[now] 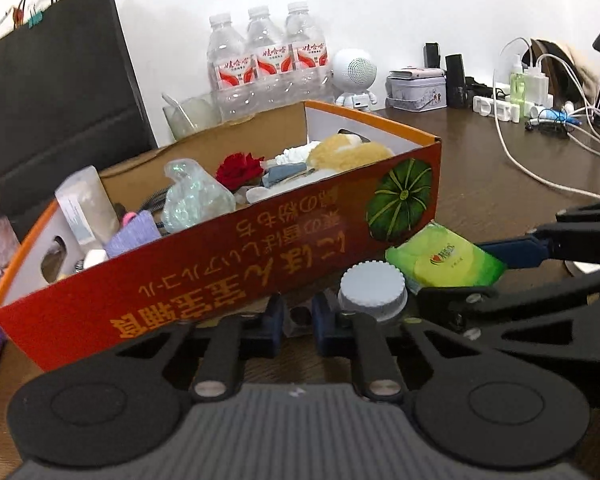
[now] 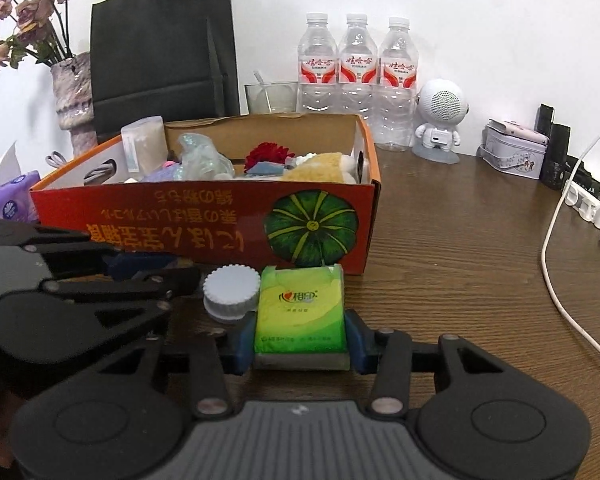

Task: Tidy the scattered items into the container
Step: 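Grasp the green tissue pack with the right tool, then carry the tissue pack into the box and open the right tool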

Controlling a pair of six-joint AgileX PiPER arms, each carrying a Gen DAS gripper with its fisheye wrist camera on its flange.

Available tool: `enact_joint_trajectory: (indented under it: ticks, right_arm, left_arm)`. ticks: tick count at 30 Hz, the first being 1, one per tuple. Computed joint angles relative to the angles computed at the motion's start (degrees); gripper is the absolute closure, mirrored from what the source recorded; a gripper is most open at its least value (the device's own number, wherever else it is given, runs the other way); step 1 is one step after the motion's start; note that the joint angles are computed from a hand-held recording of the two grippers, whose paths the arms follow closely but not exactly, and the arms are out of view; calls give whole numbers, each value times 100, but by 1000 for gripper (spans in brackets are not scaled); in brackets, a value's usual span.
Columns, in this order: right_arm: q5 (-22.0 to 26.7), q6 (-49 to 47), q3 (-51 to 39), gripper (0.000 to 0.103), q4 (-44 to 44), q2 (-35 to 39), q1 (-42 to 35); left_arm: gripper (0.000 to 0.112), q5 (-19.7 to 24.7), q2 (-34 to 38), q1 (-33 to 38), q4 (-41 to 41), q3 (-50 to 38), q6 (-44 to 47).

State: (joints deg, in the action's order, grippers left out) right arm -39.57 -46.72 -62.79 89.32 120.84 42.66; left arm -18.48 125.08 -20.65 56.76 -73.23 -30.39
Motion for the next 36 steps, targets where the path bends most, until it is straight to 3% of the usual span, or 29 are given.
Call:
enact_joint_trajectory:
  ticks: [3, 6, 9, 20, 25, 33, 36]
  right_arm:
    - [26, 164, 65, 59, -95, -44, 11]
    - [-67, 758, 272, 59, -507, -132, 51]
    - [-440, 1253, 466, 59, -840, -203, 183]
    - [-1810, 2279, 1031, 59, -1813, -201, 1038]
    - [-1985, 2182, 1081, 59, -1554, -291, 1615]
    - [-2485, 1544, 967, 59, -638, -767, 2487]
    - [-2504, 1146, 812, 59, -453, -1013, 2467]
  left_arm:
    - [100, -153, -175, 157, 189, 256, -328]
    - [102, -587, -534, 517, 407, 787, -780]
    - [107, -1066, -885, 871, 468, 1271, -948]
    - [108, -1897, -1664, 1558, 516, 2332, -1003]
    - [108, -2178, -2007, 1778, 347, 2786, -888]
    - [108, -2850, -2922, 2270, -605, 3659, -253]
    - [108, -2702, -2917, 2256, -514, 3366, -590]
